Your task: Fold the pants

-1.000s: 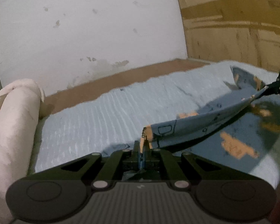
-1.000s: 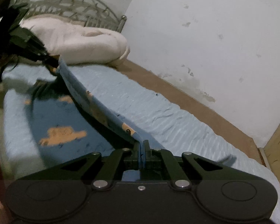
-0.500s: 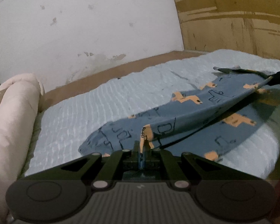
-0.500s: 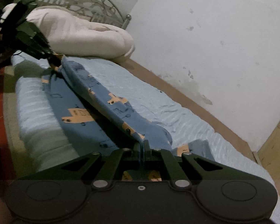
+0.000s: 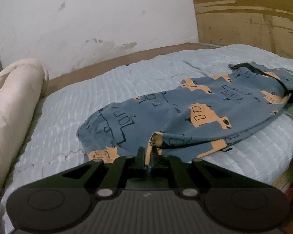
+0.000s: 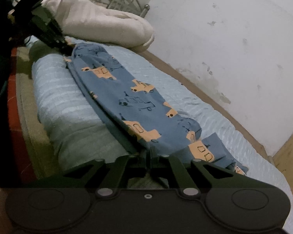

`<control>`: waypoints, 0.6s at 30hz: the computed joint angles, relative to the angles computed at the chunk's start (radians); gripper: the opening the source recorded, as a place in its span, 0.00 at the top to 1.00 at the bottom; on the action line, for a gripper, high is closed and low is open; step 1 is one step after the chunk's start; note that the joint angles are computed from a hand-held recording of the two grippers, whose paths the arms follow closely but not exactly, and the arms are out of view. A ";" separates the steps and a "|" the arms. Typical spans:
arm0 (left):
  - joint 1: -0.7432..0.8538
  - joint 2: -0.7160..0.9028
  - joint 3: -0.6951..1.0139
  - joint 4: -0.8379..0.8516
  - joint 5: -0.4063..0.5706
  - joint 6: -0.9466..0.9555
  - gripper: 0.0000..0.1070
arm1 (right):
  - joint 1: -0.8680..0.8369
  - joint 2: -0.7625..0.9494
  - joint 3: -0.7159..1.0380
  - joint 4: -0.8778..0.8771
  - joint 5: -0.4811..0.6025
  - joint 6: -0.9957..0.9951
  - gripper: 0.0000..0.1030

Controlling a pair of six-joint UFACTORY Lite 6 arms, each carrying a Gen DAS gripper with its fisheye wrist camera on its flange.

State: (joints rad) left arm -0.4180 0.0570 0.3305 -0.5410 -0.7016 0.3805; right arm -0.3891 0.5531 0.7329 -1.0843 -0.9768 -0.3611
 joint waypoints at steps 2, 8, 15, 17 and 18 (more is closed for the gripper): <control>-0.021 -0.029 -0.007 -0.033 0.025 -0.007 0.51 | -0.009 0.004 0.017 -0.025 0.001 0.046 0.89; -0.191 -0.060 0.002 -0.217 -0.012 -0.024 0.06 | -0.078 -0.009 0.058 -0.141 -0.018 0.222 0.27; -0.373 0.127 0.225 -0.331 -0.016 -0.032 0.04 | -0.198 0.005 0.135 -0.224 -0.039 0.436 0.01; -0.405 0.192 0.306 -0.303 -0.008 -0.071 0.04 | -0.232 0.016 0.169 -0.249 -0.035 0.514 0.01; -0.417 0.223 0.347 -0.276 -0.005 -0.102 0.04 | -0.251 0.026 0.190 -0.263 -0.033 0.554 0.01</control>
State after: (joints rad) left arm -0.8346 0.2800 0.6777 -0.8168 -0.7068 0.2787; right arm -0.6399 0.5788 0.9225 -1.3473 -1.0099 0.1925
